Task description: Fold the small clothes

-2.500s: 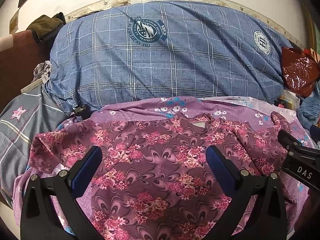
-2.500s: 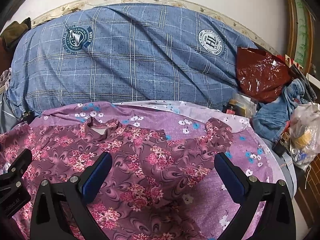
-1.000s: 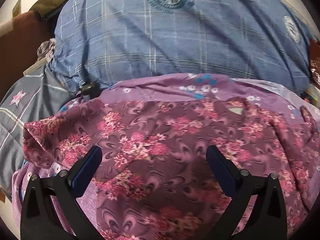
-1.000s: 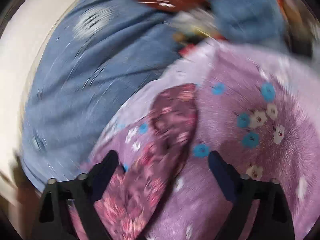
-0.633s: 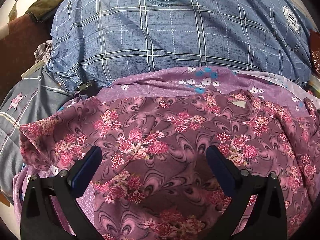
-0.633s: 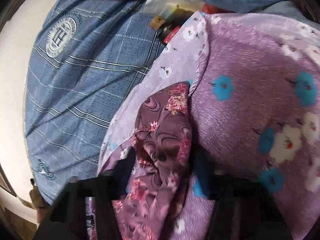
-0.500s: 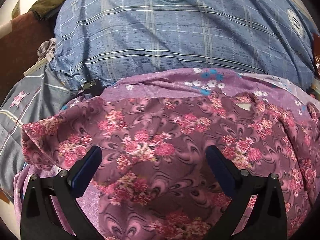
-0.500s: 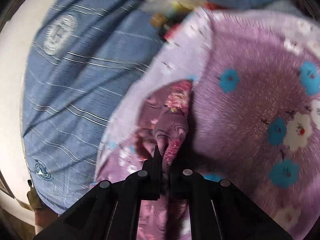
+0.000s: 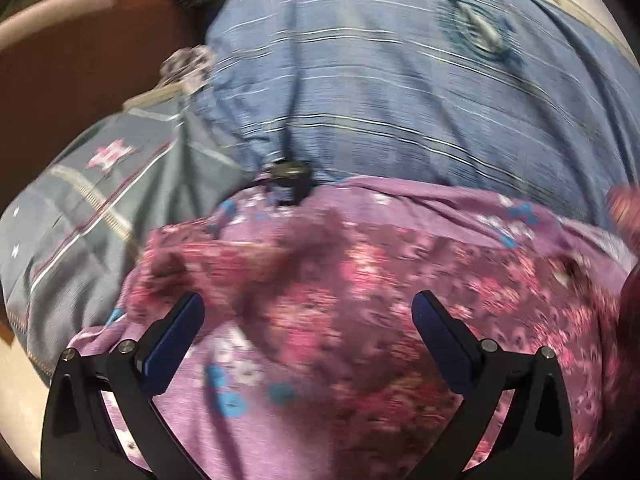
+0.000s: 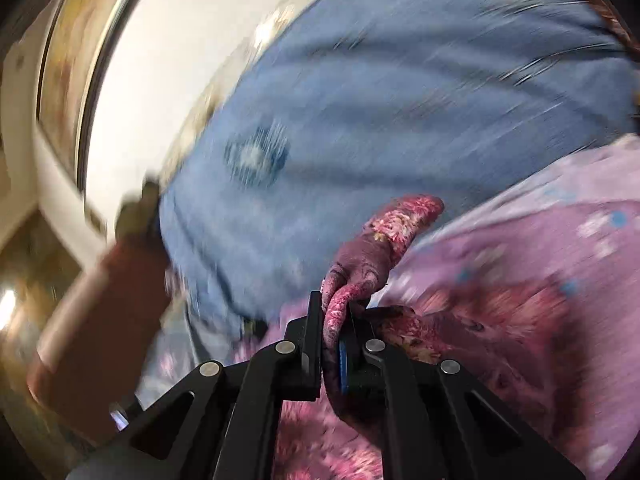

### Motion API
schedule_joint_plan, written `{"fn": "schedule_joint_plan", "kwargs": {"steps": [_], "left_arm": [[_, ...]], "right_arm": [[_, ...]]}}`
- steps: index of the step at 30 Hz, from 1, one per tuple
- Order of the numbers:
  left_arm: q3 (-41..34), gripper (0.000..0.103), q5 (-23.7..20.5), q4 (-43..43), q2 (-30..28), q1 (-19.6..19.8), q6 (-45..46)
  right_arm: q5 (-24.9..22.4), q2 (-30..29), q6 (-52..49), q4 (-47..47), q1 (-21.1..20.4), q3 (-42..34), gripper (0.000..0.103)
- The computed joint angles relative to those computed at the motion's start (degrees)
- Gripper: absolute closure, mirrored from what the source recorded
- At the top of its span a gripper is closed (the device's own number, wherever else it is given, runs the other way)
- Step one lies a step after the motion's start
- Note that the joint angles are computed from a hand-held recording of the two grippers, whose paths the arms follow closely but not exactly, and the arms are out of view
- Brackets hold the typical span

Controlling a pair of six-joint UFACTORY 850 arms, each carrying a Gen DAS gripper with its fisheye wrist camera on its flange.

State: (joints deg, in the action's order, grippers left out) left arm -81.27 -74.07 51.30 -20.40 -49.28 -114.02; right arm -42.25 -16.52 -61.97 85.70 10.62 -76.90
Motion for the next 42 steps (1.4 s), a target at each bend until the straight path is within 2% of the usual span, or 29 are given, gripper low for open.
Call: {"fn": "schedule_joint_plan", "kwargs": {"steps": [2,4,6,7,8,11,13,15,18,20,22,25,28,29,30,31,32,33,34,36,39,42], "left_arm": [[3.22,0.000,0.00,-0.57,2.56,0.68,-3.24],[5.17,0.000,-0.08,-1.26,4.03,1.40,-4.85],[7.04,0.000,0.25,-2.18,5.48,2.21,-6.24],[7.72,0.000,0.46,-2.57,6.01,2.59,-6.82],[8.18,0.000,0.71,-2.87,6.36,2.87,-7.33],[9.25,0.000,2.27,-3.28,7.27,3.10,-8.29],[9.23,0.000,2.77,-3.12,7.24,3.08,-8.36],[9.00,0.000,4.47,-2.65,7.05,3.09,-7.74],[8.60,0.000,10.42,-0.84,6.56,3.31,-6.24],[8.61,0.000,19.32,0.46,6.23,4.32,-5.12],[6.50,0.000,23.43,0.37,4.08,5.09,-2.21],[1.80,0.000,26.73,-4.52,0.07,6.65,5.75],[-1.43,0.000,28.76,-6.07,-2.88,7.50,8.87],[-1.71,0.003,28.78,-6.14,-3.13,7.56,8.97],[-2.31,0.014,28.66,-5.85,-3.59,7.51,8.35],[-2.35,0.030,29.16,-5.51,-3.62,7.52,7.63],[-2.43,0.037,30.03,-5.46,-3.77,7.65,7.43],[-2.16,0.050,31.15,-5.58,-3.63,7.84,7.57],[-2.77,0.063,31.00,-6.01,-4.02,7.67,8.31],[-4.13,0.078,28.20,-5.69,-5.01,6.98,9.42],[-4.55,0.093,24.93,-2.96,-5.31,5.93,9.05],[-4.00,0.100,22.12,-2.60,-5.33,5.81,9.92]], "right_arm": [[1.03,-1.25,3.64,-6.25,4.46,-0.39,0.092],[2.36,-2.66,7.61,-15.49,8.93,-1.17,0.080],[0.45,-3.43,9.44,-23.93,12.61,-1.59,0.038],[-1.11,-3.73,9.12,-29.19,14.79,-1.83,0.033],[-0.88,-3.50,8.29,-32.06,15.89,-1.46,0.033],[6.45,2.48,0.33,-42.19,20.05,5.68,0.033],[6.57,4.99,-3.63,-42.09,19.16,8.44,0.033],[2.89,6.08,-6.17,-38.32,16.30,8.90,0.033],[1.03,7.56,-5.80,-32.39,10.98,8.97,0.033],[1.70,8.28,-3.65,-28.43,7.69,9.47,0.032],[3.06,8.96,-0.71,-24.35,4.49,10.34,0.032],[3.21,8.26,2.06,-18.38,0.41,10.75,0.030],[5.96,7.28,4.36,-15.63,-1.94,10.96,0.034],[6.42,6.61,5.58,-14.57,-3.27,10.99,0.037],[6.64,6.00,7.10,-13.39,-4.37,11.02,0.048],[6.24,5.64,7.96,-12.31,-5.36,11.10,0.053],[5.65,3.93,10.04,-9.95,-6.22,10.46,0.059],[5.28,3.19,11.43,-9.43,-6.92,10.34,0.064],[5.66,2.39,13.91,-10.49,-7.37,9.98,0.067],[5.98,1.20,16.37,-12.52,-7.56,8.93,0.071],[5.96,0.53,18.09,-14.15,-7.02,8.19,0.072],[6.90,-1.79,28.50,-25.35,-5.21,5.52,0.075]]}}
